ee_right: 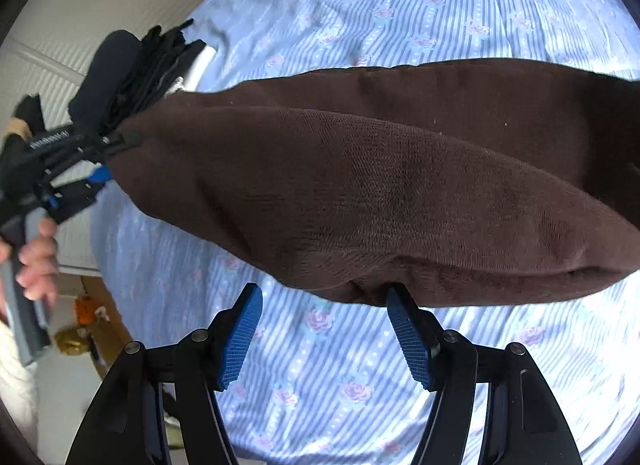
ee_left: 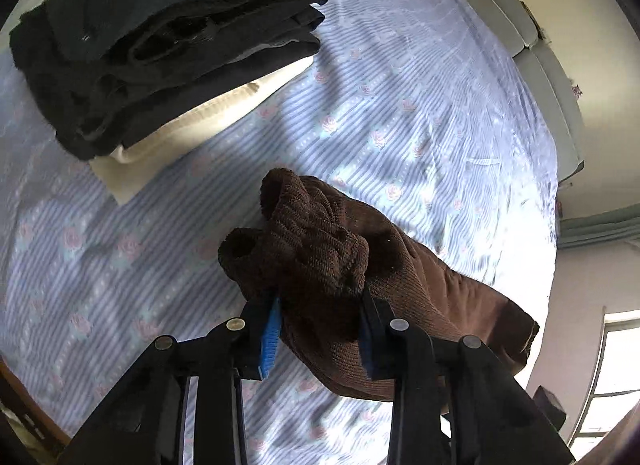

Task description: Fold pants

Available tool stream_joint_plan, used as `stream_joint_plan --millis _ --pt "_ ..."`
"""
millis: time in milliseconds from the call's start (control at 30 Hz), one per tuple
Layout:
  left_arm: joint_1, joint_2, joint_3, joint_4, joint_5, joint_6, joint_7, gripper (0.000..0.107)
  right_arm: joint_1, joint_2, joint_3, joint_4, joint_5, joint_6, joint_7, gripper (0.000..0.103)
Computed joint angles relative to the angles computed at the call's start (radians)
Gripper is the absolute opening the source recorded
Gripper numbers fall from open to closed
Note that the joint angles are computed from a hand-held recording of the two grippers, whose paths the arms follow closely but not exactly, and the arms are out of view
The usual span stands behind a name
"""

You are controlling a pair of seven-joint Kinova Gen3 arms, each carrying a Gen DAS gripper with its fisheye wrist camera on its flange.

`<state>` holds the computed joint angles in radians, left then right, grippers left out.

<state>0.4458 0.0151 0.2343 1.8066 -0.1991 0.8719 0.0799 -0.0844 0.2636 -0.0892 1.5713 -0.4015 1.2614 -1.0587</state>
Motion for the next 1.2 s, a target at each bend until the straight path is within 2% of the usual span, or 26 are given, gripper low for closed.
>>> stream_joint_plan --millis 167,300,433,567,633,733,800,833,933,1000,1100,1200 --pt "-0.003 -0.014 -0.01 0.026 0.03 -0.012 -0.004 0.032 0.01 -0.025 0.004 -0.014 -0.058 -0.062 0.076 0.069" --pt "-0.011 -0.022 -0.003 0.042 0.046 -0.016 -0.001 0.032 -0.001 0.073 0.005 -0.083 -0.02 0.035 0.002 0.069" --pt "-0.003 0.01 0.004 0.005 0.028 0.029 -0.024 0.032 0.019 0.056 -0.007 -0.027 -0.022 0.013 0.025 0.07" --pt "-0.006 -0.004 -0.012 0.041 0.06 -0.01 -0.012 0.032 -0.027 0.091 -0.01 -0.063 0.025 0.045 -0.015 0.074" --pt "-0.013 -0.017 -0.015 0.061 0.071 -0.028 -0.008 0.032 -0.004 0.08 -0.038 -0.078 -0.014 0.051 0.014 0.074" --pt "-0.022 -0.027 -0.01 0.072 0.072 -0.031 -0.01 0.032 0.027 0.031 -0.039 -0.057 -0.102 -0.001 0.068 0.073" --pt "-0.025 -0.031 -0.006 0.078 0.072 -0.031 -0.009 0.032 0.025 0.054 -0.022 -0.065 -0.121 0.032 0.052 0.071" --pt "-0.026 -0.031 -0.004 0.08 0.075 -0.03 -0.012 0.032 0.03 0.074 -0.027 -0.067 -0.107 0.065 0.036 0.066" --pt "-0.013 -0.009 0.012 0.056 0.066 0.019 -0.031 0.033 0.03 0.082 -0.026 -0.017 -0.079 0.12 0.069 0.058" --pt "0.01 0.016 0.022 0.035 0.051 0.065 -0.048 0.033 0.019 0.075 -0.026 0.035 -0.056 0.121 0.086 0.057" --pt "0.023 0.014 0.015 0.056 0.073 0.054 -0.051 0.035 -0.003 0.051 -0.01 0.089 -0.032 0.097 0.055 0.056" --pt "0.04 0.022 0.025 0.019 0.061 0.12 -0.052 0.042 0.045 -0.015 0.01 0.113 -0.078 0.087 0.067 0.056"
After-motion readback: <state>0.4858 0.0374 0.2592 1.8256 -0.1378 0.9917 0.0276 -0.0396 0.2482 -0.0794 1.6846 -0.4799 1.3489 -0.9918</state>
